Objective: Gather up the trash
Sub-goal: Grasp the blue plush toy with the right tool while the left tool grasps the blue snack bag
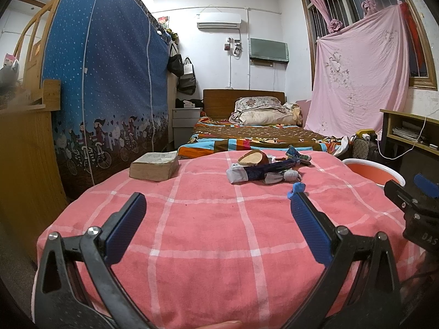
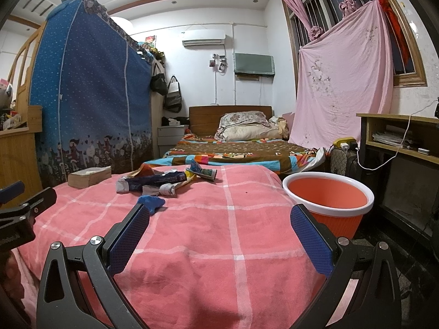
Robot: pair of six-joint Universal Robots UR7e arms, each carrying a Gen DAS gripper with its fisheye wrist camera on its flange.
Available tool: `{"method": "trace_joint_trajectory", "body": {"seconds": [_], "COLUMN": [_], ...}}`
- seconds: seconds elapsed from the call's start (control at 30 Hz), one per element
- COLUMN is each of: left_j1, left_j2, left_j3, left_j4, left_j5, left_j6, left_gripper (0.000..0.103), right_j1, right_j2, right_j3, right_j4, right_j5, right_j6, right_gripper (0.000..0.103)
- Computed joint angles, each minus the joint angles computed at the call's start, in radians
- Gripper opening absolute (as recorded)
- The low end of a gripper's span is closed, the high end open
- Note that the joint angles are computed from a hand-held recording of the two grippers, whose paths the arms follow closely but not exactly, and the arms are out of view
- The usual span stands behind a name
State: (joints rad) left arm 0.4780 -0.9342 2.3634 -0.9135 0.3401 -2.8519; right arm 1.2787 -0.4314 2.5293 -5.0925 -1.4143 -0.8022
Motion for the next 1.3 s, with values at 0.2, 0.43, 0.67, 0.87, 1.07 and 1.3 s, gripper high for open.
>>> {"method": "trace_joint_trajectory", "body": {"seconds": [0.2, 0.43, 0.67, 0.87, 1.07, 1.3], "left_j1": [0.026, 0.074, 0.122, 0.161, 0.203, 0.265], "left_j2": [-0.023, -0.074, -0.100, -0.136, -0.155, -0.151], "left_j3": [-0.022, -0.031, -0.041, -0.029, -0.031, -0.124], "left_j4": [-0.014, -0.121, -0.221, -0.324, -0.362, -0.082], "left_j5": [0.018, 0.066, 0.121, 0.173, 0.247, 0.289], "left_j6": [0.060, 0.223, 0.341, 0.433, 0.480, 0.323], "left_gripper": [0.092, 0.092, 0.092, 0.092, 0.092, 0.092], "right_j1": [0.043, 0.090, 0.115, 0.152, 0.212, 0.255], "right_j2": [-0.035, -0.116, -0.118, -0.140, -0.138, -0.144], "right_j3": [-0.015, -0.044, -0.099, -0.150, -0.211, -0.243], "right_j4": [0.050, 0.144, 0.130, 0.179, 0.258, 0.431], "right_j5": [-0.002, 0.010, 0.061, 0.083, 0.004, -0.147], "right_j6": [-0.002, 0.006, -0.003, 0.020, -0.015, -0.059], "right_gripper": [0.103, 0.103, 0.103, 0.103, 0.103, 0.103]}}
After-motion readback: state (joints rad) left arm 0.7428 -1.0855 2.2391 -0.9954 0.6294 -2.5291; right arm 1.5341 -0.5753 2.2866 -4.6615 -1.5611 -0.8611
